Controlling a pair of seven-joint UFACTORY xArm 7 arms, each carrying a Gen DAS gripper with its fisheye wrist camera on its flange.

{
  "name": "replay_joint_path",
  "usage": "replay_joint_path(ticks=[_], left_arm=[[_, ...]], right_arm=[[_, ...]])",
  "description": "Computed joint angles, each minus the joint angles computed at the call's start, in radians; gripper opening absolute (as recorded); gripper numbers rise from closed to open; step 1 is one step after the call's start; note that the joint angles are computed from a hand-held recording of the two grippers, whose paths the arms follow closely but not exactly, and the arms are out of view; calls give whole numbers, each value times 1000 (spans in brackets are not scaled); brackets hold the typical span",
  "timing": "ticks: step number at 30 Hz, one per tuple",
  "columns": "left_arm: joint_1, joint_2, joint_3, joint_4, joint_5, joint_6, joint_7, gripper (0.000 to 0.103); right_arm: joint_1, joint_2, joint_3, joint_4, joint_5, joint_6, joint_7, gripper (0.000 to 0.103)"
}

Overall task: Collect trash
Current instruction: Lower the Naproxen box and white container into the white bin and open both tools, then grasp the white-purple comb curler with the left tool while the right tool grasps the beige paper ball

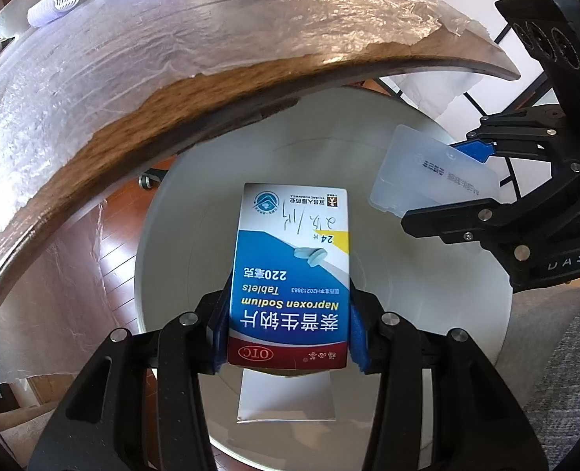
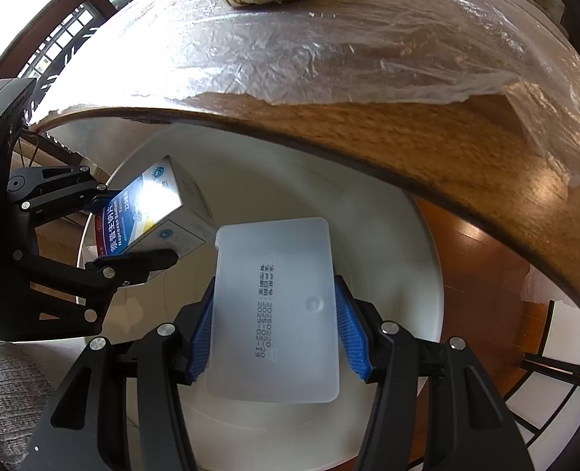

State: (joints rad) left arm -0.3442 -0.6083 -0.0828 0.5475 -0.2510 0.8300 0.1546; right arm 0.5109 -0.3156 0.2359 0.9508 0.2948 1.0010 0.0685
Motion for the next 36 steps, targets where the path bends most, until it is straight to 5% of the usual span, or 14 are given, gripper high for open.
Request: replay_joint_path(ticks=[11,12,13,14,16,20,24,27,30,34,36], left_arm=[[-5,11,-20,-12,22,-14,-18,48],[1,10,-28,-17,32,-22,-30,50],[6,12,-35,-20,41,-26,-45,65],[13,11,-41,-21,48,-26,-69,77],[11,4,-29,-24,44,-25,-84,77],[12,-27,-14,-12,46,16,-91,77],[12,-124,15,46,33,43,-67,78],[81,-192,-18,85,92,-90,-101,102],[156,-171,-30,113,123,-263,-187,102],[147,-28,51,208,83,-308,-219,102],[189,75,39,277,105,-323,-260,102]], right_arm=[[7,12,15,-8,-19,-4,28,54],[10,11,12,-11,-11,-5,24,54],[11,8,11,-15,-7,-12,25,56],[9,6,11,-17,-10,-15,30,66],[5,-14,10,-30,-13,-30,48,83],[-3,-56,8,-17,-37,-9,68,86],[-35,-135,68,67,-219,-15,101,94],[-132,-188,180,100,-479,-175,215,99],[-258,-150,285,167,-676,-227,392,99],[-224,-9,274,245,-682,-206,415,99],[-201,70,275,289,-695,-179,421,99]])
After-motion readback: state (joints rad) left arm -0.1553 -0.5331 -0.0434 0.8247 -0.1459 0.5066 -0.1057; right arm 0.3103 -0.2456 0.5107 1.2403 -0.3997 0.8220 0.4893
